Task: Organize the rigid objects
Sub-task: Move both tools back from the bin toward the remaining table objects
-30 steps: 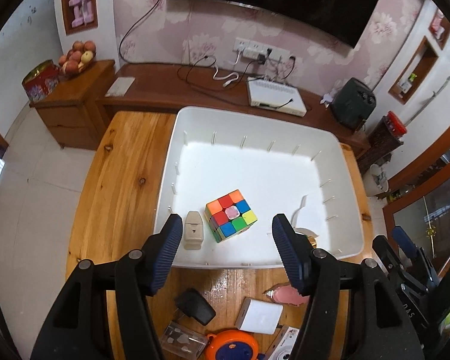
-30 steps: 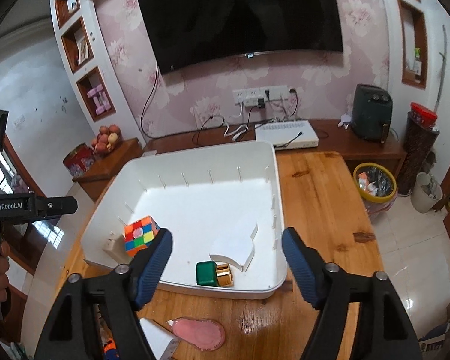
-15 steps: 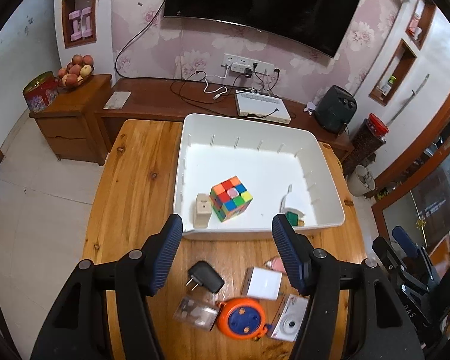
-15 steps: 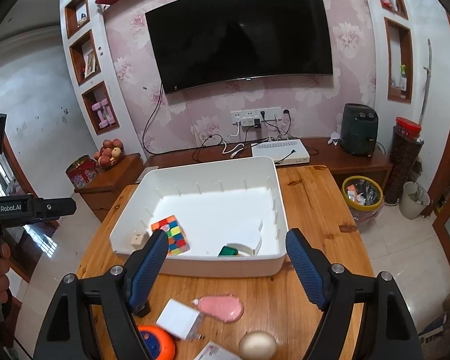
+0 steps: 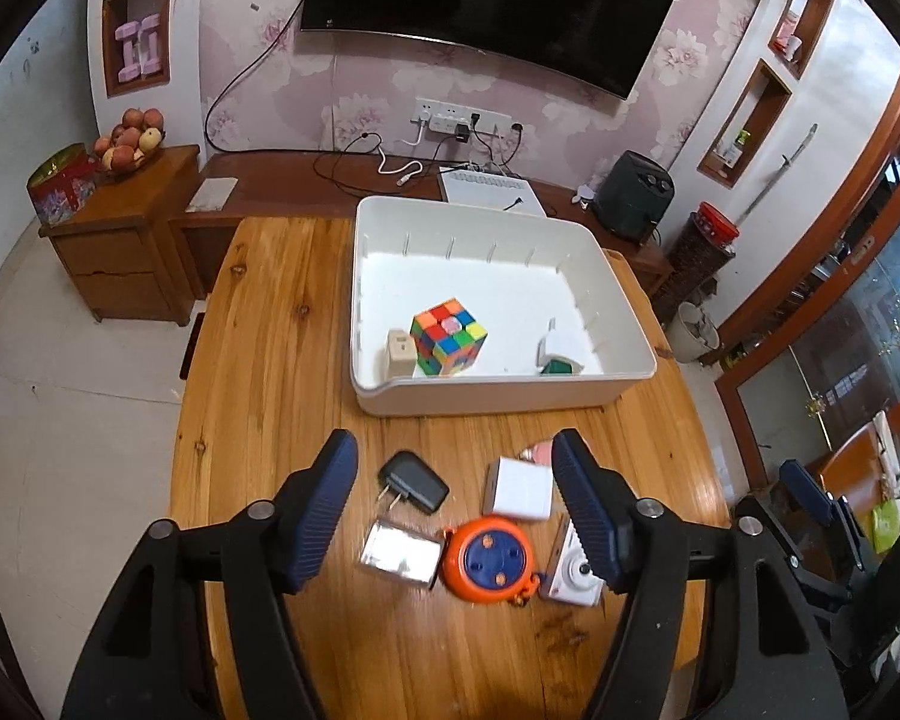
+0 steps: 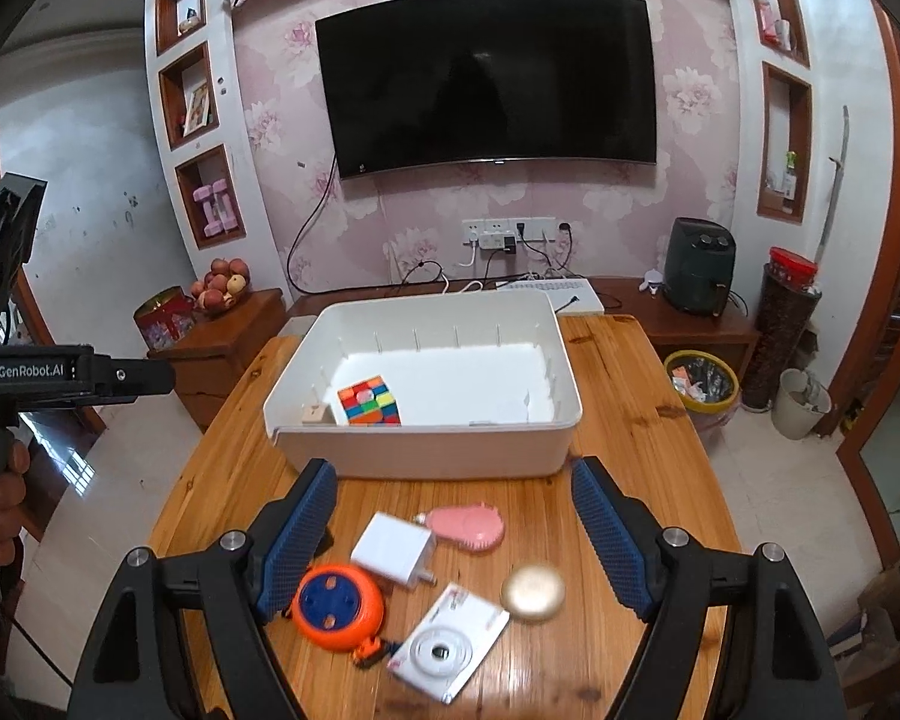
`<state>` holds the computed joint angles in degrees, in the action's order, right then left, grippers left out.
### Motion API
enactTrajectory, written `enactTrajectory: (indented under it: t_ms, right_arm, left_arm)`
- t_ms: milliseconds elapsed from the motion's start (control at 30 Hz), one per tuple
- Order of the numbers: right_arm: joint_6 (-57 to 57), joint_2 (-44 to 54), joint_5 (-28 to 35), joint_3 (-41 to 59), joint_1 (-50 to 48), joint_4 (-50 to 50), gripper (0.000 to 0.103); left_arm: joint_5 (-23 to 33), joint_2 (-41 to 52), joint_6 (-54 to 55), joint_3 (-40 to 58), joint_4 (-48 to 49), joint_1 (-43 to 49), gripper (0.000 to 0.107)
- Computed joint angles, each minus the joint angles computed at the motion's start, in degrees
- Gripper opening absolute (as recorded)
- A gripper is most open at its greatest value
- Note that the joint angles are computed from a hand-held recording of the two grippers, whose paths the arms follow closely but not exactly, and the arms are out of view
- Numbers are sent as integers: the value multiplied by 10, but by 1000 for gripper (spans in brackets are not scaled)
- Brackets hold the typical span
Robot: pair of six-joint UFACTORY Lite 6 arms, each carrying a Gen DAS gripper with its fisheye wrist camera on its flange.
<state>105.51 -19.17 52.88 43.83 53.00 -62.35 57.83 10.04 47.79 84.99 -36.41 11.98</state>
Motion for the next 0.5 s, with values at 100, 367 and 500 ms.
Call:
enactTrajectory:
  t_ms: [100,367,500]
  right_arm:
    - [26,3,45,-2,51,15,81]
    - [72,13,97,-14,141,62,81]
    - [88,12,104,-21,171,71,81]
  left_arm:
    - [9,-18,28,-31,-7,21,71]
    - [36,-63,85,-110,0,52,71]
    - [47,-78,100,-144,8,58,71]
